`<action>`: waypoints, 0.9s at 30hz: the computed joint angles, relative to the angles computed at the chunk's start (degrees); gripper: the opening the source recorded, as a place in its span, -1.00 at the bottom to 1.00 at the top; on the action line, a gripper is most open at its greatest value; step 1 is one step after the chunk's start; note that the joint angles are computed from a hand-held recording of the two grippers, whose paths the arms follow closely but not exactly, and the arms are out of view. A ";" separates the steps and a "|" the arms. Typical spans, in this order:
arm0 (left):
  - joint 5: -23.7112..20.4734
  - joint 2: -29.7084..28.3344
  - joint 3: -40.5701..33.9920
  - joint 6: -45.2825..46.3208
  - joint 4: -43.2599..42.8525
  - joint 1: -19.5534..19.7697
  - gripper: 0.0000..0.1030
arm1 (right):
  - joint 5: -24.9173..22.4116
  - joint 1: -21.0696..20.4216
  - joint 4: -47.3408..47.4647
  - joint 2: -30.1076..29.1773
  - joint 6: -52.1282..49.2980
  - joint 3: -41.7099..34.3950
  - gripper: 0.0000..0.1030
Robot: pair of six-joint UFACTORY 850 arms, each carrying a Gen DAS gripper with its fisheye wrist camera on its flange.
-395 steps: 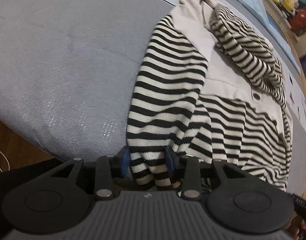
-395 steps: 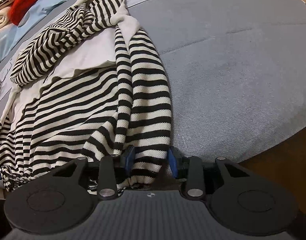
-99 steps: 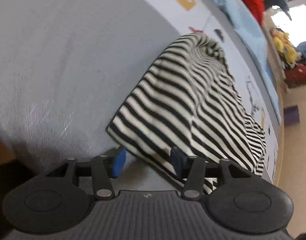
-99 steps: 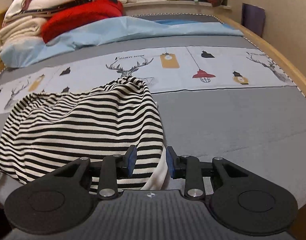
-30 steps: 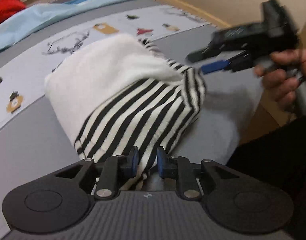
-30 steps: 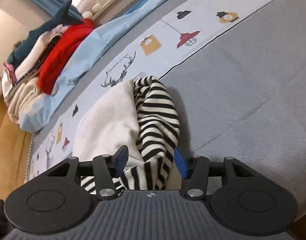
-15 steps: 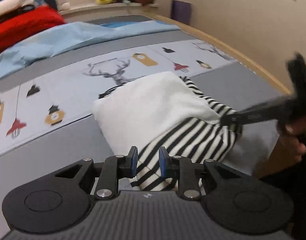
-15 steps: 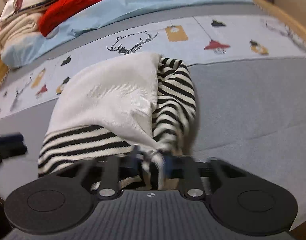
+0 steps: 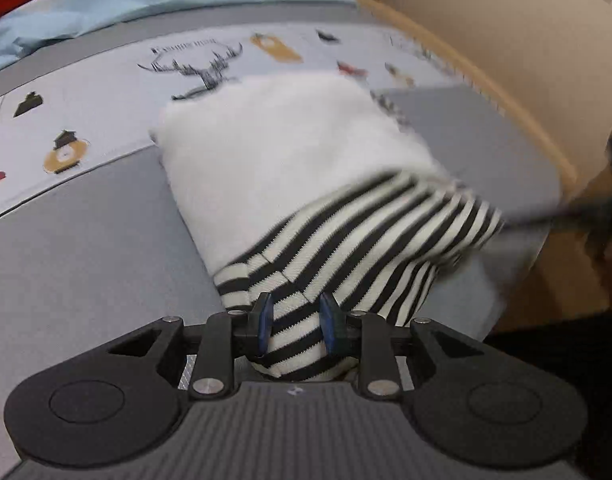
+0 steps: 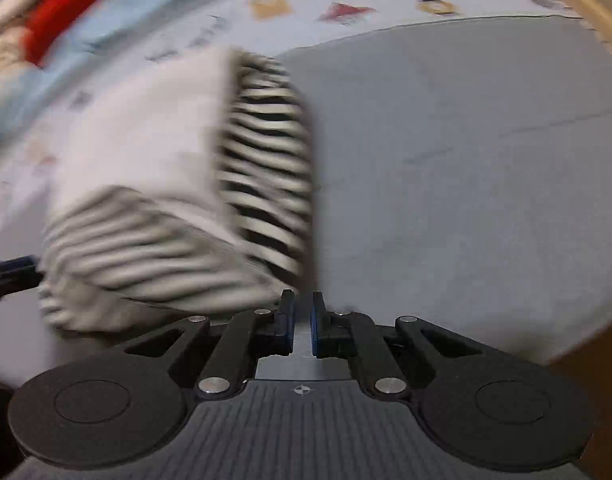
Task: Fold small clothes
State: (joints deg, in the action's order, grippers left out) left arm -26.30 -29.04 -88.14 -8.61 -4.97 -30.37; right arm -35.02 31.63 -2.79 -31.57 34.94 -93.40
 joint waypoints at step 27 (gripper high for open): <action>7.56 1.97 2.33 -0.71 -8.39 3.80 -0.33 | 24.04 -1.25 13.58 -16.13 -4.23 -20.88 -0.99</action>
